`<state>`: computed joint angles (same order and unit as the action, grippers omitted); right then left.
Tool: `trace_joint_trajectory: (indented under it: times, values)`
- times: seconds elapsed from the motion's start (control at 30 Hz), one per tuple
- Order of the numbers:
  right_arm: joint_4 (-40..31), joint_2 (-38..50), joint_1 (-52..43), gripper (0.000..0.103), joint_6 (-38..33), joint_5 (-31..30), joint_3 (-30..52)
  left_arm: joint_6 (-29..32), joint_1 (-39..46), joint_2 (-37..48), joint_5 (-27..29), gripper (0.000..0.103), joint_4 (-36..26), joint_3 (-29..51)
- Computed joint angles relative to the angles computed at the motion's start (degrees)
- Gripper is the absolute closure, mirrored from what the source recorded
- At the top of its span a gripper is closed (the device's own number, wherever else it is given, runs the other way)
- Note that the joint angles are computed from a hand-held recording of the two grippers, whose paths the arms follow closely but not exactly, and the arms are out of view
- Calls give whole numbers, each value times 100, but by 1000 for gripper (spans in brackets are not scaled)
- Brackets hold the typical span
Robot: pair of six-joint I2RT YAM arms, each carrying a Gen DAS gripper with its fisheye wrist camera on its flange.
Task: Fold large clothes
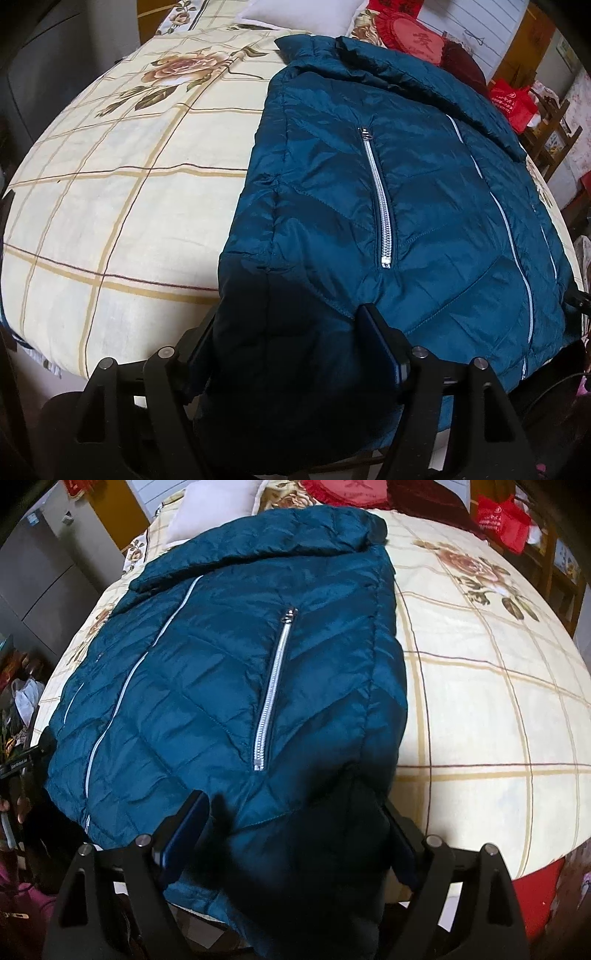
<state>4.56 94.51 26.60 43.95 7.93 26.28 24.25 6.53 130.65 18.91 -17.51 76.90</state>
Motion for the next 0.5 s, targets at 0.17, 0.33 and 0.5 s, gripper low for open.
trace_joint_trajectory:
  times: [0.17, 0.33, 0.5]
  values:
    - [244, 111, 183, 22, 4, 155, -16, 70, -19, -17, -24, 22, 100, -68]
    - [-218, -126, 358, 77, -268, 544, 240, 362, -17, -288, 106, 73, 135, -170]
    - [-171, -731, 190, 79, -462, 454, 119, 219, 58, -110, 336, 74, -400, 352]
